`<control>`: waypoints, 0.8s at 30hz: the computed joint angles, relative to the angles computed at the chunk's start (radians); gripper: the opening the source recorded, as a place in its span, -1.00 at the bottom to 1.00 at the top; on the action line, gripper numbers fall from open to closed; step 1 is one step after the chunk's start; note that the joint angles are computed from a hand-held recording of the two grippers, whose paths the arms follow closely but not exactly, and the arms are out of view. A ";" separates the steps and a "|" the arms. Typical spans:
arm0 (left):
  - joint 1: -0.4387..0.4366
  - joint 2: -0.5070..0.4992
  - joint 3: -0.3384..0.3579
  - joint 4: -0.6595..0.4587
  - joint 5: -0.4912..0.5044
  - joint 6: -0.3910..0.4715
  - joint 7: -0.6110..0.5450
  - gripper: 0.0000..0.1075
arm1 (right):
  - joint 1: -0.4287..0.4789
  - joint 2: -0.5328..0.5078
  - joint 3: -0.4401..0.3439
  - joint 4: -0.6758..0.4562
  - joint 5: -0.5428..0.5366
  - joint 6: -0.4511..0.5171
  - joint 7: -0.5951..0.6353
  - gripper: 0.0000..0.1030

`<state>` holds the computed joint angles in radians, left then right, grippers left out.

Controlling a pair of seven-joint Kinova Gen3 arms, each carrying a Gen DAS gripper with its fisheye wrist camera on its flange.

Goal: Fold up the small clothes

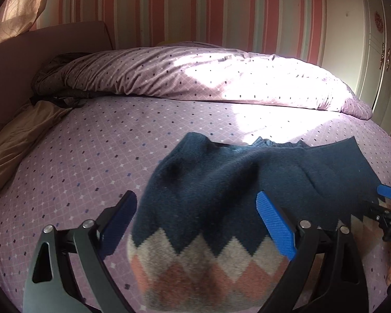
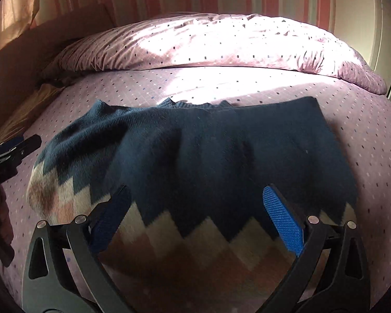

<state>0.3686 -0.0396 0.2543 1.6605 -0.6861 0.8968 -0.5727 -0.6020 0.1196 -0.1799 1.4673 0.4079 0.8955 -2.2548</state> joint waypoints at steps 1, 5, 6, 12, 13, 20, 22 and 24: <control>0.010 0.023 0.009 -0.016 0.004 0.004 0.013 0.74 | 0.003 -0.022 0.009 0.025 0.000 -0.004 0.005 0.94; 0.082 0.146 0.012 -0.094 -0.013 0.039 0.042 0.74 | 0.082 -0.091 0.013 0.094 -0.074 -0.043 0.059 0.94; 0.093 0.179 0.002 -0.121 -0.001 0.048 0.036 0.74 | 0.102 -0.104 0.015 0.105 -0.100 -0.053 0.087 0.94; 0.135 0.358 -0.079 -0.304 0.037 0.176 -0.042 0.74 | 0.186 -0.163 0.016 0.159 -0.172 -0.091 0.190 0.94; 0.139 0.379 -0.093 -0.329 0.039 0.197 -0.067 0.74 | 0.198 -0.169 0.017 0.165 -0.182 -0.096 0.204 0.94; 0.113 0.388 -0.182 -0.354 0.123 0.200 -0.194 0.74 | 0.252 -0.172 0.014 0.181 -0.201 -0.124 0.243 0.94; 0.130 0.379 -0.206 -0.340 0.124 0.182 -0.200 0.74 | 0.252 -0.149 0.004 0.168 -0.166 -0.122 0.217 0.94; 0.121 0.345 -0.199 -0.300 0.128 0.120 -0.162 0.74 | 0.243 -0.101 0.005 0.127 -0.145 -0.110 0.207 0.94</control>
<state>0.4893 0.3051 0.0552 1.3601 -0.5583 1.0166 -0.7352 -0.3587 0.0181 -0.1744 1.5944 0.2633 0.7853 -2.0474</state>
